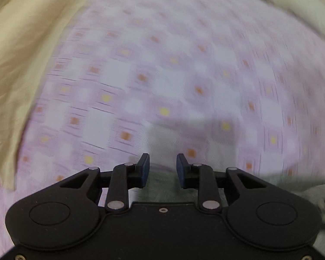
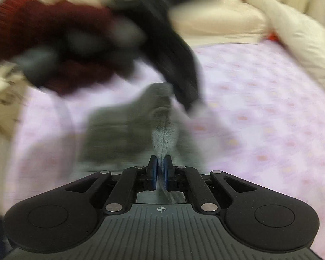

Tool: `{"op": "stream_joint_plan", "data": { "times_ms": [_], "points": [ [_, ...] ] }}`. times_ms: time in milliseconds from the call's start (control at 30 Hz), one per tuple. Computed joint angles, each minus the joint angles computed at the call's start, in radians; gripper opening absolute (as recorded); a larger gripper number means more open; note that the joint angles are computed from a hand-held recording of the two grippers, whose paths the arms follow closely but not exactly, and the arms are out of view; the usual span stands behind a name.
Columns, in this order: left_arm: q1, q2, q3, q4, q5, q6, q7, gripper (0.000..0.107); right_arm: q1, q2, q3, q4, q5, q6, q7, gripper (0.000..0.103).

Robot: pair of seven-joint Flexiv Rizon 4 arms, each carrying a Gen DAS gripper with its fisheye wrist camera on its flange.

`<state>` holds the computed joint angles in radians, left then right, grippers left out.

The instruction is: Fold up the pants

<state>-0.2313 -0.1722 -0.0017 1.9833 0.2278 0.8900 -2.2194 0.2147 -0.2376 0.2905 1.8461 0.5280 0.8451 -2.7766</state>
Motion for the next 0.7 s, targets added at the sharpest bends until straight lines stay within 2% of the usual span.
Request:
{"op": "stream_joint_plan", "data": {
  "times_ms": [33, 67, 133, 233, 300, 333, 367, 400, 433, 500, 600, 633, 667, 700],
  "points": [
    [-0.008, 0.025, 0.019, 0.001, 0.043, -0.011, -0.06, 0.036, 0.027, -0.013, -0.007, 0.023, -0.031, 0.106, 0.018, 0.012],
    [-0.009, 0.043, 0.027, 0.001, 0.076, -0.024, -0.102, 0.036, 0.031, -0.021, -0.004, 0.027, -0.032, 0.157, 0.027, 0.013],
    [-0.001, 0.083, 0.029, 0.013, 0.114, -0.053, -0.144, 0.035, 0.009, -0.018, 0.016, 0.017, 0.016, 0.173, 0.044, 0.013],
    [0.018, 0.135, 0.012, 0.074, 0.101, -0.055, -0.122, 0.035, -0.027, 0.013, 0.038, 0.019, 0.09, 0.099, 0.032, 0.013],
    [0.017, 0.153, -0.01, 0.098, 0.094, -0.081, -0.117, 0.035, -0.003, 0.03, 0.031, 0.062, 0.071, 0.099, 0.062, 0.013],
    [0.015, 0.162, -0.02, 0.112, 0.085, -0.092, -0.107, 0.035, 0.02, 0.029, 0.022, 0.084, 0.035, 0.101, 0.114, 0.013],
    [0.012, 0.161, -0.031, 0.124, 0.074, -0.088, -0.098, 0.035, 0.04, 0.017, 0.011, 0.086, -0.009, 0.051, 0.188, 0.016],
    [0.007, 0.169, -0.039, 0.136, 0.054, -0.087, -0.08, 0.035, 0.043, -0.001, 0.007, 0.066, -0.037, -0.057, 0.246, 0.015],
    [0.003, 0.164, -0.049, 0.141, 0.038, -0.082, -0.064, 0.035, 0.038, 0.0, 0.015, 0.064, -0.01, -0.1, 0.238, 0.015],
    [-0.007, 0.149, -0.066, 0.128, 0.015, -0.085, -0.028, 0.035, 0.034, 0.036, 0.032, 0.093, 0.039, -0.082, 0.191, 0.015],
    [-0.028, 0.118, -0.083, 0.113, -0.006, -0.05, -0.002, 0.036, 0.017, 0.108, 0.02, 0.128, 0.125, -0.088, 0.184, 0.015],
    [-0.034, 0.105, -0.086, 0.106, -0.008, -0.037, 0.014, 0.039, 0.011, 0.144, 0.009, 0.147, 0.143, -0.102, 0.186, 0.015],
    [-0.042, 0.094, -0.086, 0.094, 0.016, -0.039, 0.012, 0.044, 0.007, 0.176, -0.005, 0.167, 0.152, -0.114, 0.183, 0.015],
    [-0.054, 0.072, -0.086, 0.066, 0.069, -0.061, -0.013, 0.044, 0.002, 0.212, -0.022, 0.192, 0.157, -0.127, 0.182, 0.015]
  ]
}}
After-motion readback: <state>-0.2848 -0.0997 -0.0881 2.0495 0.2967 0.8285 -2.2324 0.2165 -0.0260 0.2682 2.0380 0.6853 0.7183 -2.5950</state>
